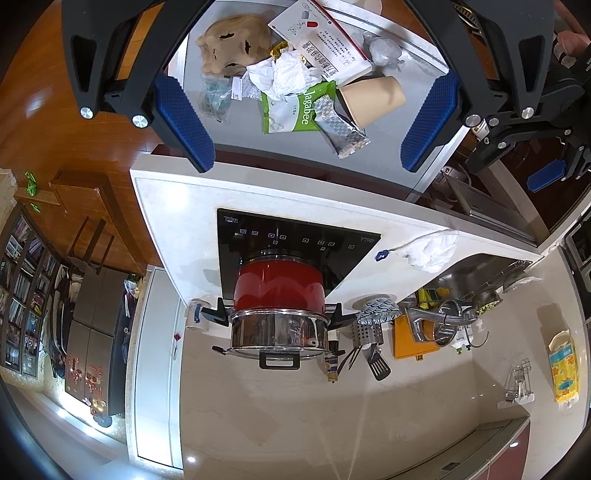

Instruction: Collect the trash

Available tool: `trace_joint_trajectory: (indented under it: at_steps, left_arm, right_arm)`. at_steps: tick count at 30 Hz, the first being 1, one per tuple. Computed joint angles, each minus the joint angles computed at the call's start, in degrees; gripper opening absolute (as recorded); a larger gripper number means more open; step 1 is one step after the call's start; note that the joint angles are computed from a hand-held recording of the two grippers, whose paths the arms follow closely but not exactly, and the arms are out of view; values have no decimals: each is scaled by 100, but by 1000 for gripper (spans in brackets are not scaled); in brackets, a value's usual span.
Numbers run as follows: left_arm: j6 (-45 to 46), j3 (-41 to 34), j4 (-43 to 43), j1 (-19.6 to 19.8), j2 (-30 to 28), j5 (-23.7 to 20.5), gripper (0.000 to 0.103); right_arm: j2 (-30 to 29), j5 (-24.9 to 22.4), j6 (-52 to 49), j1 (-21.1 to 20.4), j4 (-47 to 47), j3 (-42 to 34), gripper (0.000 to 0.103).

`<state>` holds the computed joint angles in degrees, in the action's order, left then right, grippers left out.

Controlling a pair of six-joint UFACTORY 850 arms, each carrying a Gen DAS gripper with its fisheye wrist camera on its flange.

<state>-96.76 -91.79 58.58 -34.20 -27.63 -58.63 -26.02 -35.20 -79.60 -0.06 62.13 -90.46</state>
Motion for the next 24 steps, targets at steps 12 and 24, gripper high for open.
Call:
trace_joint_trajectory:
  at_steps: [12, 24]
  left_arm:
    - [23, -46, -79, -2, -42, -12, 101]
    - [-2, -32, -185, 33, -9, 51, 101]
  right_arm:
    - [-3, -7, 92, -19, -43, -2, 99]
    - [-50, -42, 226, -43, -131, -57, 99]
